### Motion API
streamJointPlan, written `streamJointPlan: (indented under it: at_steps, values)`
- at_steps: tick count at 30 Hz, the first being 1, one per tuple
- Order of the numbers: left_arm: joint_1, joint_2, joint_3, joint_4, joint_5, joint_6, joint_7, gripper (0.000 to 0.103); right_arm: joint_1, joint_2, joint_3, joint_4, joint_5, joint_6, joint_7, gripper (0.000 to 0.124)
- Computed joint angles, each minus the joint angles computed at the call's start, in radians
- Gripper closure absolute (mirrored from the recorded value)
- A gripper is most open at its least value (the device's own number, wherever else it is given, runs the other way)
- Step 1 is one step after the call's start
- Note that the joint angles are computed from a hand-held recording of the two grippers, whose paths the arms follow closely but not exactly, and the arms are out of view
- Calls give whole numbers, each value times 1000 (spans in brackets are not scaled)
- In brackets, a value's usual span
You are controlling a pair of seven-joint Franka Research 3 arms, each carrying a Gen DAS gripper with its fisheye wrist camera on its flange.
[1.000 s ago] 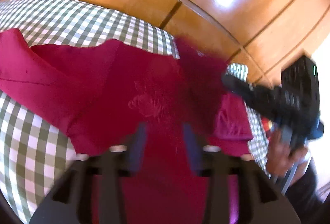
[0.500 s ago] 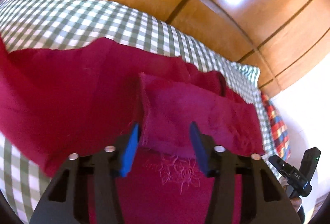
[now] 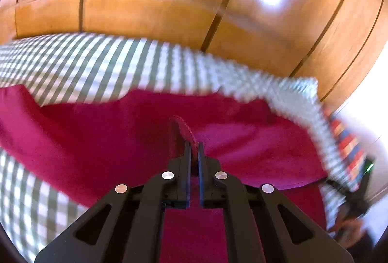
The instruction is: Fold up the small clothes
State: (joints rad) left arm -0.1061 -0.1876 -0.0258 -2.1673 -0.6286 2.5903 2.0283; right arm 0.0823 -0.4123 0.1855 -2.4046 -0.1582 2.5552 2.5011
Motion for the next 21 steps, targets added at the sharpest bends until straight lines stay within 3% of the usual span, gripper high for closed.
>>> streamJointPlan:
  at_steps: [3, 8, 12, 16, 18, 21]
  values:
    - [25, 23, -24, -38, 125, 4, -81, 100, 12, -24, -4, -5, 1, -30, -34, 67]
    - [1, -20, 1, -89, 76, 40, -18, 100, 42, -100, -21, 0, 27, -115, -148, 60]
    - [-18, -47, 15, -104, 44, 69, 21, 100, 55, -118, -24, 17, 65, 11, -217, 60]
    - [-28, -41, 17, -106, 46, 93, -4, 100, 50, 22, 6, 120, 71, 102, -276, 60]
    - [-31, -36, 18, -102, 39, 108, -13, 100, 47, 127, 18, 203, 47, 66, -277, 60]
    - [-13, -5, 4, -76, 105, 95, -73, 100, 37, 279, 30, 313, -60, -57, -173, 60]
